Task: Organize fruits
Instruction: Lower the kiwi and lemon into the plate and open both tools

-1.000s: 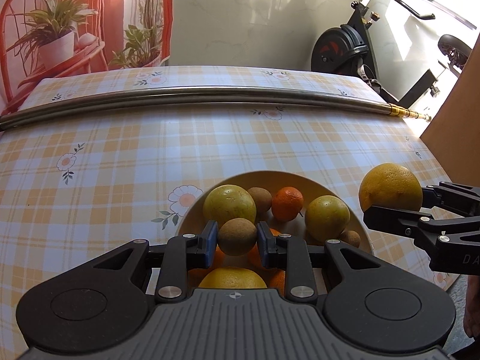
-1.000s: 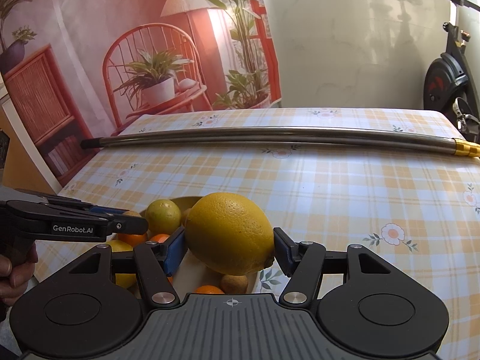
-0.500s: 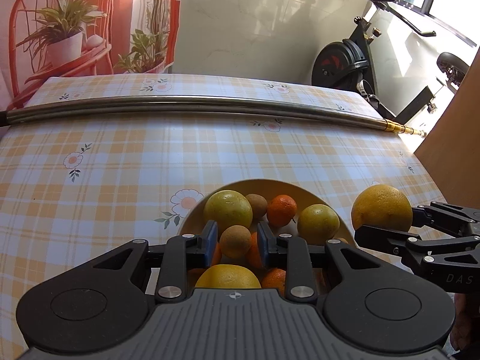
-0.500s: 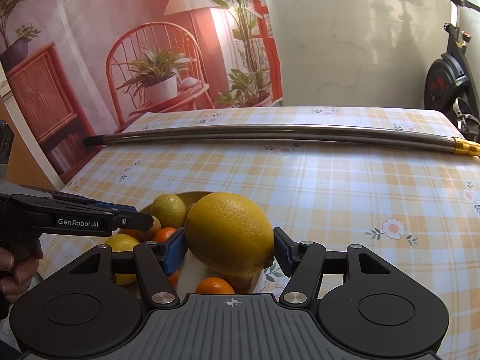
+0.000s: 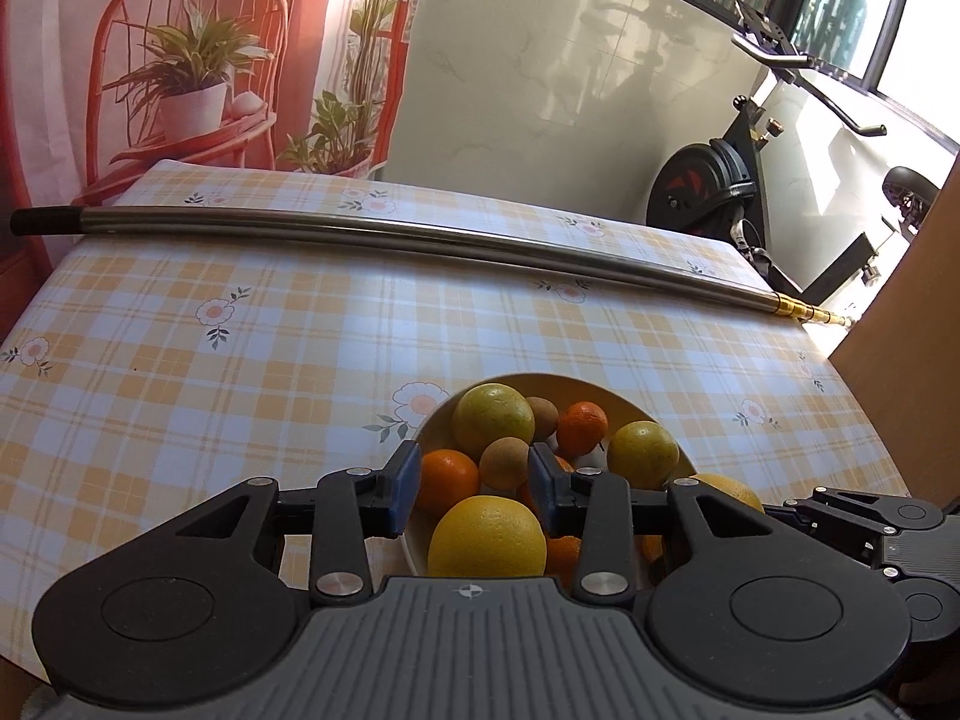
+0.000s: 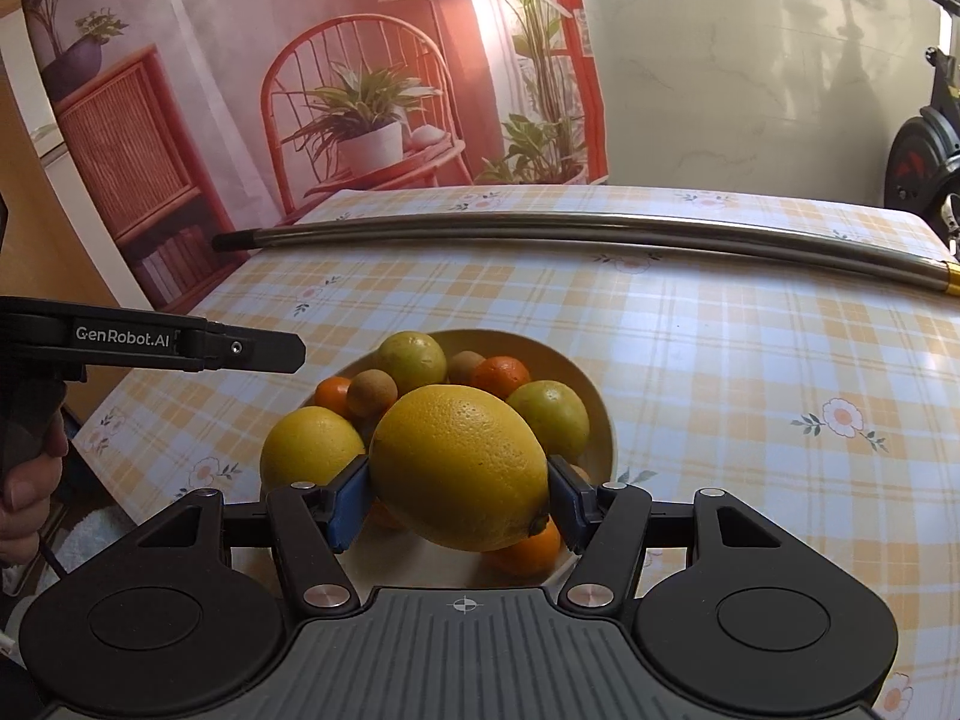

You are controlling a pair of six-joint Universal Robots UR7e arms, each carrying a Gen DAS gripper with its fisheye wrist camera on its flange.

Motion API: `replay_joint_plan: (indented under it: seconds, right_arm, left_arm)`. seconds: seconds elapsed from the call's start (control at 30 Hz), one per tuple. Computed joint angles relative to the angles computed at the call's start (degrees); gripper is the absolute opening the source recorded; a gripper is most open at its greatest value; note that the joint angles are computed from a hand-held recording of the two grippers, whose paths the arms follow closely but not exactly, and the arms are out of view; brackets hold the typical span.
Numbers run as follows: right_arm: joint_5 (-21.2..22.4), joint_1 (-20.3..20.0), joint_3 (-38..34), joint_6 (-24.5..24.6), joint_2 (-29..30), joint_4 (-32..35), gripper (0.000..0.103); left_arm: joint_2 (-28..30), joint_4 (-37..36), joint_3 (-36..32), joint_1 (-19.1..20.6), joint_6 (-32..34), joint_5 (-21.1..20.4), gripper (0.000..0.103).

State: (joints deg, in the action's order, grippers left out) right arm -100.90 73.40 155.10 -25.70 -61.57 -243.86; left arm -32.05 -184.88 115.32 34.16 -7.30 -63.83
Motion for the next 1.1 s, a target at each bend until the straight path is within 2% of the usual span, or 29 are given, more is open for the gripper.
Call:
replay_joint_plan:
  seconds: [0.23, 0.53, 1.1]
  right_arm:
    - [-0.2, 2.2, -0.6, -1.5, 1.7, 3.1, 0.057]
    - [1.8, -0.1, -1.2, -0.5, -2.3, 13.6, 0.057]
    - [-0.9, 0.9, -4.4, -3.6, 1.1, 11.9, 0.057]
  left_arm:
    - [-0.9, -0.7, 1.1, 0.4, -1.1, 0.8, 0.041]
    - [-0.3, -1.1, 0.8, 0.3, -0.9, -0.3, 0.041]
    - [-0.6, -0.7, 1.2, 0.2, -1.9, 0.3, 0.041]
